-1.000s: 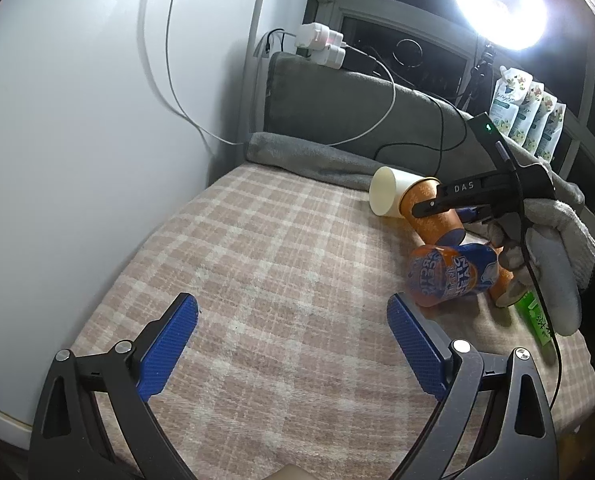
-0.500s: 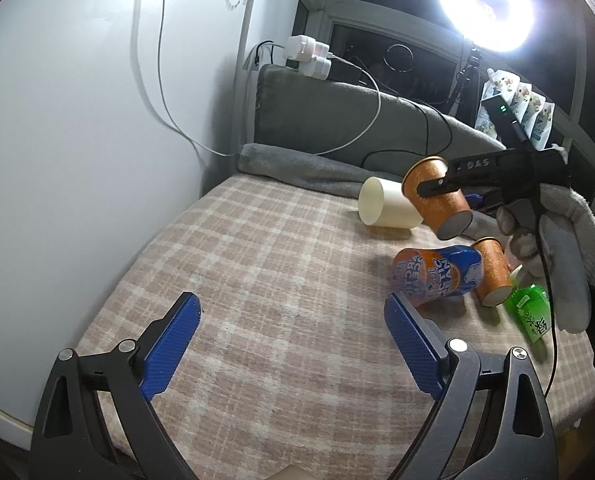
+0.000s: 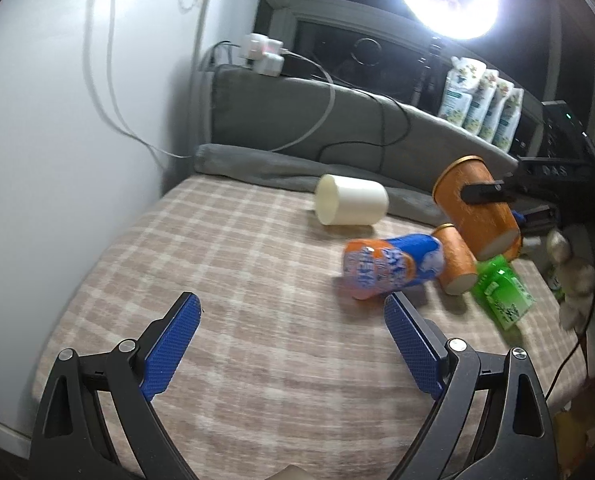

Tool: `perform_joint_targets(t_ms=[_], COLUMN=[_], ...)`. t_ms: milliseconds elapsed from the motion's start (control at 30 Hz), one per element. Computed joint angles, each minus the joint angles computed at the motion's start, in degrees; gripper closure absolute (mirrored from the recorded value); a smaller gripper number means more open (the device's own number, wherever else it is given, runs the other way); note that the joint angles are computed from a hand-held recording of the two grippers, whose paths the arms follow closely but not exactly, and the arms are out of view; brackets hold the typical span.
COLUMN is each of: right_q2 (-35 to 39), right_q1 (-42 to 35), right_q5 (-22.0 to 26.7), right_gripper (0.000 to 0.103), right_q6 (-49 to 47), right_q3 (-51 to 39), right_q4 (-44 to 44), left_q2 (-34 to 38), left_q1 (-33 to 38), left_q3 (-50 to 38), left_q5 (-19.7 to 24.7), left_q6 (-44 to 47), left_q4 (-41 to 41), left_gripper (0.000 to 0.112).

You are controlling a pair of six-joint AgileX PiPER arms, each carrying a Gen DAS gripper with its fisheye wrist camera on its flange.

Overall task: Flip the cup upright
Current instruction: 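Lift the orange cup with the right tool and rotate it away from the white cylinder, then set the orange cup down and open the right tool while the left tool approaches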

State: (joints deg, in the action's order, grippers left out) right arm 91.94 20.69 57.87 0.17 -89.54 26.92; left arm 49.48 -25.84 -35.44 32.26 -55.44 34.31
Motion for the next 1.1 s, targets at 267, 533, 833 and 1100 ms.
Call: perform_joint_targets(t_ms=[267,533,833,1100], right_q2=[-9.43,-11.63,-13.65,-21.43], right_q1=[-3.56,-6.45,-9.39,-11.79], right_q5=[-4.18,-5.94,-7.07,-8.19], right_gripper=[0.038,0.036,0.023,0.023], right_q6=[-1.98,-3.53,-5.08,-5.70], right_q3=[18.97,27.88,30.86,33.33], right_q4=[7.38,11.46,11.93,10.65], left_q2=[3.07,6.67,10.69,15.97], left_q1=[-5.16,-5.59,-5.65,-1.03], left_q3=[-1.34,-3.32,-6.26,-9.96], left_q5=[-1.36,-4.50,-5.95,-5.19], left_q6=[-0.38,8.34,18.22,42.09], left_q4=[-1.53,-12.18,-23.60,-47.21], left_gripper=[0.023,0.024,0.024,0.024])
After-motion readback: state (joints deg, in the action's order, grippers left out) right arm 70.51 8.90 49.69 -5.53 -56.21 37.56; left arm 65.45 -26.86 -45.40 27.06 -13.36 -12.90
